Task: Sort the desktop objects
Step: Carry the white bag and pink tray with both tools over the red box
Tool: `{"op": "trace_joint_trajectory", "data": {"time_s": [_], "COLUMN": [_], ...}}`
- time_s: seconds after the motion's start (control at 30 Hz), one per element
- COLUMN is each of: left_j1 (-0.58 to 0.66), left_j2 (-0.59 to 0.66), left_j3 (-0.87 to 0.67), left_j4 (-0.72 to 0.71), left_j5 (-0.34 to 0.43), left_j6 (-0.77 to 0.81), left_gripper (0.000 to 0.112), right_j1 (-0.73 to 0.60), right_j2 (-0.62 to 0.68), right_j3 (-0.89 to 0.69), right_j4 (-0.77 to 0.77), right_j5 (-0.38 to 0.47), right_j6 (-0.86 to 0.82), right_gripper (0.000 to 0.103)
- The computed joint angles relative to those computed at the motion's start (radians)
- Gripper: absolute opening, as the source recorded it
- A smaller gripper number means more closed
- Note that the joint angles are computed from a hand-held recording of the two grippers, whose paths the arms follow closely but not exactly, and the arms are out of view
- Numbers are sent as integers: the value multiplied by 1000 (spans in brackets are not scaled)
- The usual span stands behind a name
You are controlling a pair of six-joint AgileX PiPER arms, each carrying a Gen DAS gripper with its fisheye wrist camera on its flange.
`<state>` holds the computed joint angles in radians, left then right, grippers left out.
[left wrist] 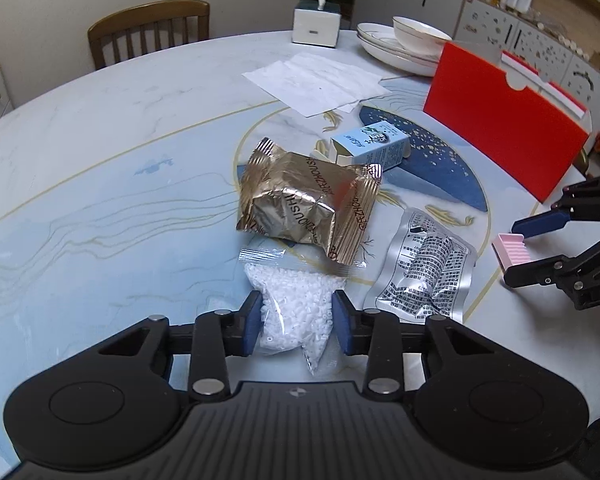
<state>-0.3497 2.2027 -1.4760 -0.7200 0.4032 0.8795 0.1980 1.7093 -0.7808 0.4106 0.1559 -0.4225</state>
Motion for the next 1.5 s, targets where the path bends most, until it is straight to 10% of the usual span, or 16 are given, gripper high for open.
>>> {"op": "trace_joint_trajectory", "data": {"time_s": [0.87, 1.5], "left_j1": [-40, -239], "left_j2": [-216, -154], "left_j3": [180, -91], "left_j4": [-280, -65], "left_j5": [-38, -26], "left_j6": [83, -218], "left_gripper": [33, 33], "right_j1": [-75, -423], "right_j2": [-287, -391], "right_j3": [58, -28], "right_j4": [-155, 223], "right_j5": [127, 294], "right_j6": [189, -364], "right_gripper": [55, 55]}}
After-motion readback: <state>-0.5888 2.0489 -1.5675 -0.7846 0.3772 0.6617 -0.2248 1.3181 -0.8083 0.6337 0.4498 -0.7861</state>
